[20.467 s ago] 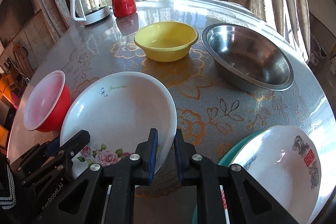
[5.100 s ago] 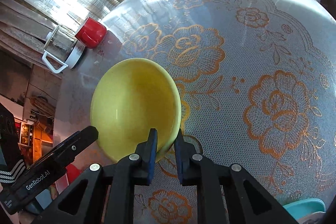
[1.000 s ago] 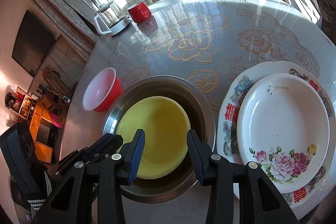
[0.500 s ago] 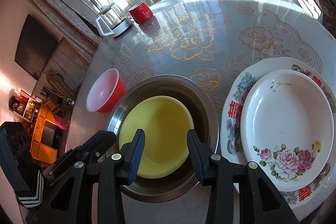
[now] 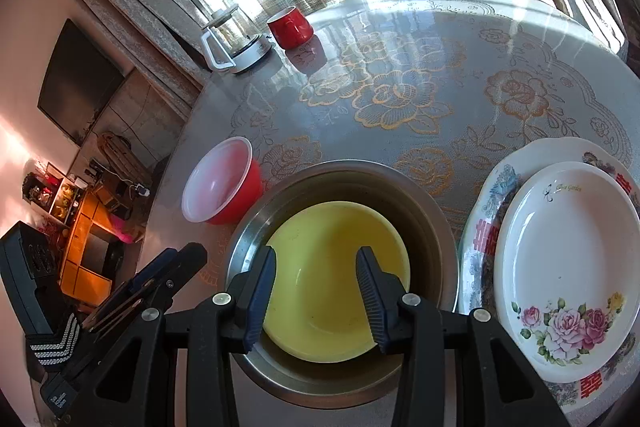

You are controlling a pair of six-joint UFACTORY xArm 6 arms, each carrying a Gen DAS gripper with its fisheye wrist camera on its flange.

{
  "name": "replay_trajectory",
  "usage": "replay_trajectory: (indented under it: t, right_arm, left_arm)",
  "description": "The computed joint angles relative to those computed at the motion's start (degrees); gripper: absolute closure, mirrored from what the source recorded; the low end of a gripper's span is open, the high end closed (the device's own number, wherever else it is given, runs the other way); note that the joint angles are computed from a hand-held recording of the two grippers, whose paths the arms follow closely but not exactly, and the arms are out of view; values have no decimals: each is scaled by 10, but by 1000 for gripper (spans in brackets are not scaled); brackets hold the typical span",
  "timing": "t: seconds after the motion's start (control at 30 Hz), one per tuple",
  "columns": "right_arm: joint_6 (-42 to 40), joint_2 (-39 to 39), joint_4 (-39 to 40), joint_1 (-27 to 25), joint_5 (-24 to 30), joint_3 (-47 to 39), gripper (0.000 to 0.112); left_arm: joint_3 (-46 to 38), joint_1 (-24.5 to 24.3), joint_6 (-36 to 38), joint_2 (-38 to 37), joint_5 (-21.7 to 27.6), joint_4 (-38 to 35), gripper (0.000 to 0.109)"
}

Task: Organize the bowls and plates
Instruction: 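Move both tools to the pink-red plastic bowl and close on its rim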

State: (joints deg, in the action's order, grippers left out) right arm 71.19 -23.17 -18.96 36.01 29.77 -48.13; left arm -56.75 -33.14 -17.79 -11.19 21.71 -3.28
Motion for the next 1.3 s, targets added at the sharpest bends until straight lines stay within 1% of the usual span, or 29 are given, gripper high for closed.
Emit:
replay_trajectory:
  t: [0.07,0.17,0.23,0.27,0.33,0.53,0.7,0.8,0.83,0.93,1.0,1.07,1.23,1.3]
  right_arm:
    - [-6,9,2,0,-4,-7,69]
    - [-17,27,5,-2,-9,-22,69]
    - [-23,37,4,-3,-13,-33,69]
    - [-25,45,2,-4,-12,-41,69]
    - [-26,60,-2,-8,-18,-55,69]
    - [-54,123,3,-15,-12,-123,69]
    - [-97,182,35,-26,-12,-181,69]
    - [-121,218,51,-31,3,-219,69]
    - [-129,229,59,-32,10,-231,69]
    - [-155,258,90,-37,13,-259,69]
    - [-161,274,99,-38,25,-278,69]
    - [-168,284,109,-39,25,-286,69]
    - [-191,307,135,-40,35,-310,69]
    - [-201,317,147,-40,36,-320,69]
  left_arm:
    - [0,10,-16,1,-2,12,36]
    - [-2,25,-37,6,-2,23,33]
    - [-10,36,-48,15,1,23,30]
    - [-16,41,-60,20,3,30,27]
    - [-30,50,-87,34,13,51,25]
    - [-72,68,-108,72,27,65,23]
    - [-92,79,-98,96,29,44,23]
    - [-100,80,-79,108,24,26,23]
    - [-101,80,-75,111,20,20,24]
    - [-105,81,-26,123,5,-38,25]
    - [-106,81,-5,127,2,-65,29]
    - [-106,80,39,131,-3,-118,37]
    - [-114,78,85,142,7,-169,53]
    - [-116,76,110,145,6,-196,56]
